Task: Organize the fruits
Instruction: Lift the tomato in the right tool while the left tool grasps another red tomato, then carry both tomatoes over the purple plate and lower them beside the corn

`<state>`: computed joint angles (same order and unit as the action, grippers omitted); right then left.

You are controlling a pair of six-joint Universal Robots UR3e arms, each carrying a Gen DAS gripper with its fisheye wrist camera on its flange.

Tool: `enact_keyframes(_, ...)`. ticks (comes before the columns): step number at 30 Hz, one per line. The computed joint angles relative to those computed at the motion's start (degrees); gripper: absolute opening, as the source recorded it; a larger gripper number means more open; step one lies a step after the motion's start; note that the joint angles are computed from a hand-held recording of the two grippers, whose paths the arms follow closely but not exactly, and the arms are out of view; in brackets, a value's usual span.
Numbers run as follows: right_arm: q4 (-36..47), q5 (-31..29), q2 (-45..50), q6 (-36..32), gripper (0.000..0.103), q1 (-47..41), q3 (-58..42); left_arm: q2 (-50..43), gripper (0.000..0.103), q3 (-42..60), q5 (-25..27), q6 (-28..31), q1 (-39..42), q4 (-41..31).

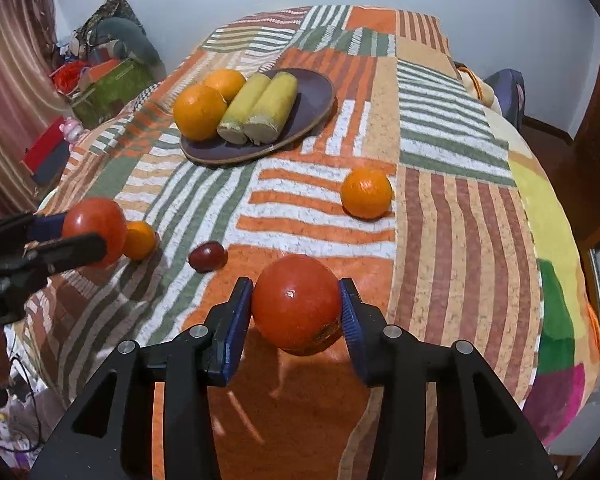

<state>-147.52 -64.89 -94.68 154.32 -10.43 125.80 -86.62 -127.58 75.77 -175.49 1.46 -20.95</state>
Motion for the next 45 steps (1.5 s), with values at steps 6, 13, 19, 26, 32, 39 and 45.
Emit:
enact_keyframes(6,-0.57,1.55,2.66,2.38,0.04,1.38,-5.19,-2.62,0.05,6.44,-0.75,-0.21,1.55,-1.07)
enact_keyframes(13,-2.11,1.93,9.54,6.0,0.04,3.57,-15.76,-9.05,0.05,16.4,0.1,-0.96,1.29,-0.53)
enact_keyframes(19,-3.37,1.25,16.49,8.45,0.04,5.37,-25.63,-16.96,0.05,26.48,1.59,-1.61,0.19,-1.3)
enact_keyframes(26,-3.62,-0.21,25.33,11.26,0.04,7.39,-36.87,-26.74,0.05,39.25,1.99,-2.62,-0.61,-4.1)
enact_keyframes(32,-0.88,-1.81,32.89,13.33,0.04,9.07,-46.55,-34.18,0.05,49.0,3.36,-3.04,-1.33,-7.2)
enact_keyframes(39,3.91,-2.59,38.91,14.71,0.04,10.0,-54.57,-42.09,0.05,59.71,2.87,-3.82,-1.04,-12.67)
enact_keyframes(45,8.85,-4.64,43.76,14.86,0.04,11.33,-61.56,-47.33,0.05,66.33,4.48,-4.01,-1.13,-16.27)
